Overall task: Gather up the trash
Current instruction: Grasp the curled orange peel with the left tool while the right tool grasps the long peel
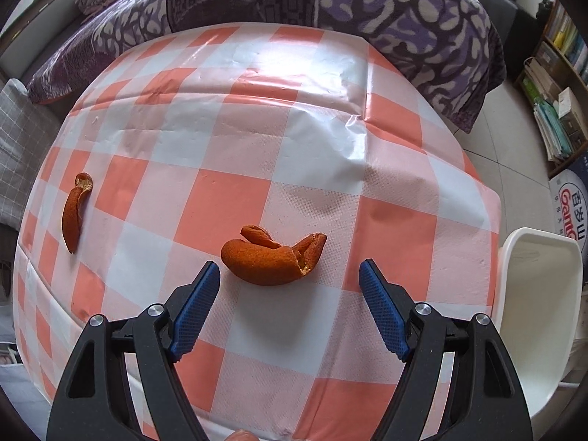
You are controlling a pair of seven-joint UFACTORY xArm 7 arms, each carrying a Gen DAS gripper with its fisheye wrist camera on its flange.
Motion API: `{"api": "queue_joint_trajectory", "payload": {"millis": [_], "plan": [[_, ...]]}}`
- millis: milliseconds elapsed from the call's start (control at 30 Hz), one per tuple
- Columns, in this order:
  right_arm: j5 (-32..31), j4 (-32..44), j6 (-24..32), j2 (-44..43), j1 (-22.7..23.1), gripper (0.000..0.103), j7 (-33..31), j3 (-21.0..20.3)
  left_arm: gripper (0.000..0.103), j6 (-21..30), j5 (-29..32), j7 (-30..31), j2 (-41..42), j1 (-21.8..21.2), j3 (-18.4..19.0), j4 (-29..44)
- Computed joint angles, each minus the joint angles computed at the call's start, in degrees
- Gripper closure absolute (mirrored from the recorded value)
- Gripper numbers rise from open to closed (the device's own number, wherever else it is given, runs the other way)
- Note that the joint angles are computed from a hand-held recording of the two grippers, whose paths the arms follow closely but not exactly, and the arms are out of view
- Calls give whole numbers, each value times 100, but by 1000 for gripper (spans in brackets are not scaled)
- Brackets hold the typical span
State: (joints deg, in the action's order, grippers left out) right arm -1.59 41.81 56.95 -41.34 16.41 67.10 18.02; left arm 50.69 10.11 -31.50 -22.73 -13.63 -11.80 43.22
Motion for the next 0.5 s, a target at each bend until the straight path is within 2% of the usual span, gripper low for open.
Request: {"api": "queue_joint_trajectory", "payload": {"millis": [67, 133, 200, 433, 500], "plan": [[19, -12, -22, -6, 5, 9, 14, -7, 29, -40, -84, 30, 10, -7, 56, -32], [24, -13, -29, 7, 11, 9, 20, 0, 38, -113, -217, 117, -25, -35, 121, -75], [29, -18, -27, 0, 21, 9, -1, -16, 57, -156, -320, 200, -56, -40, 164, -101], [45, 42, -49, 155, 30, 9, 54, 17, 62, -201, -856, 555, -394, 14, 451, -329], [12, 100, -38, 242, 37, 9, 67, 51, 63, -175, -851, 622, -584, 119, 480, -408]]}}
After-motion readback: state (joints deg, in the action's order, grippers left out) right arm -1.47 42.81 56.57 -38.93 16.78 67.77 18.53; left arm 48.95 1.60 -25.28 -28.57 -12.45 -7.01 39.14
